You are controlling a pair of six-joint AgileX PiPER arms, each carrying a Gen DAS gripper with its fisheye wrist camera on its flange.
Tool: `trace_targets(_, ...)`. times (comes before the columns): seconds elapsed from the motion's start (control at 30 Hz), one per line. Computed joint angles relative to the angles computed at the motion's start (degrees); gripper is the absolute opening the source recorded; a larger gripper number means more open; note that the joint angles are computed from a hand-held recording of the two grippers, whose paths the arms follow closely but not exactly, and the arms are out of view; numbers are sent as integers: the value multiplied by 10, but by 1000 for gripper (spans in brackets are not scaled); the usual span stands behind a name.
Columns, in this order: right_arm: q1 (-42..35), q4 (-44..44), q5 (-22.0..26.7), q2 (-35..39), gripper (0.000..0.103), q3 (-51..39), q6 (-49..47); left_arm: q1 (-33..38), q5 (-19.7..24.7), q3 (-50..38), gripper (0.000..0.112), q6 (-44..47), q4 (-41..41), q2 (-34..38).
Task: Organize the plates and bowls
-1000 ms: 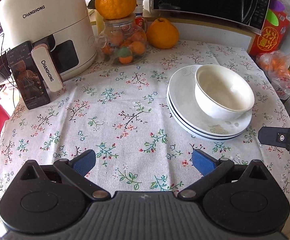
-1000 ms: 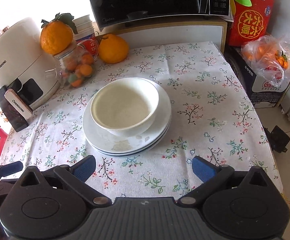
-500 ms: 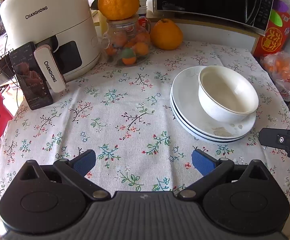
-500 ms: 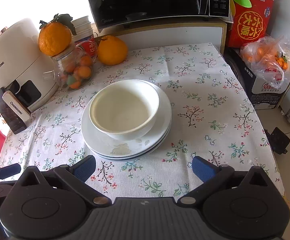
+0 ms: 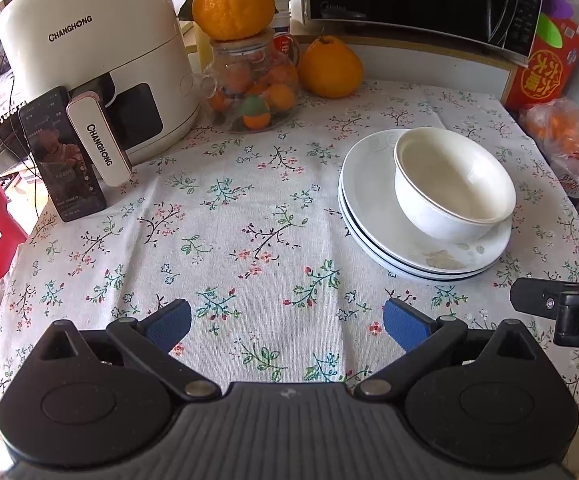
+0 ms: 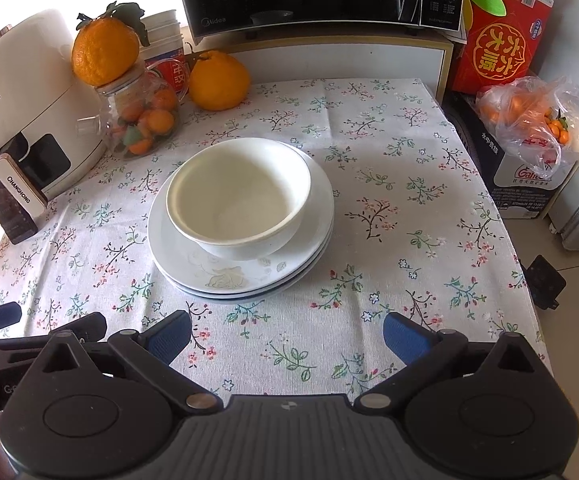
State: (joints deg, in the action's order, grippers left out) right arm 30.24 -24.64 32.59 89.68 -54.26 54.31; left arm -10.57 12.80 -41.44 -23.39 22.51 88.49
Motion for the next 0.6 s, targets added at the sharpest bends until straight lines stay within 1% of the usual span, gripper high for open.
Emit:
trace_targets(0.3, 4, 6, 3, 5, 99, -5, -10, -1, 3, -1, 103, 5, -6, 0)
trace_targets(0.43, 6, 5, 5, 8, 99, -7, -8, 1, 5, -3, 103, 32, -33, 1)
trace_targets(0.6, 7, 7, 5, 11, 99, -7, -10, 0, 5, -3, 102, 46, -45, 1)
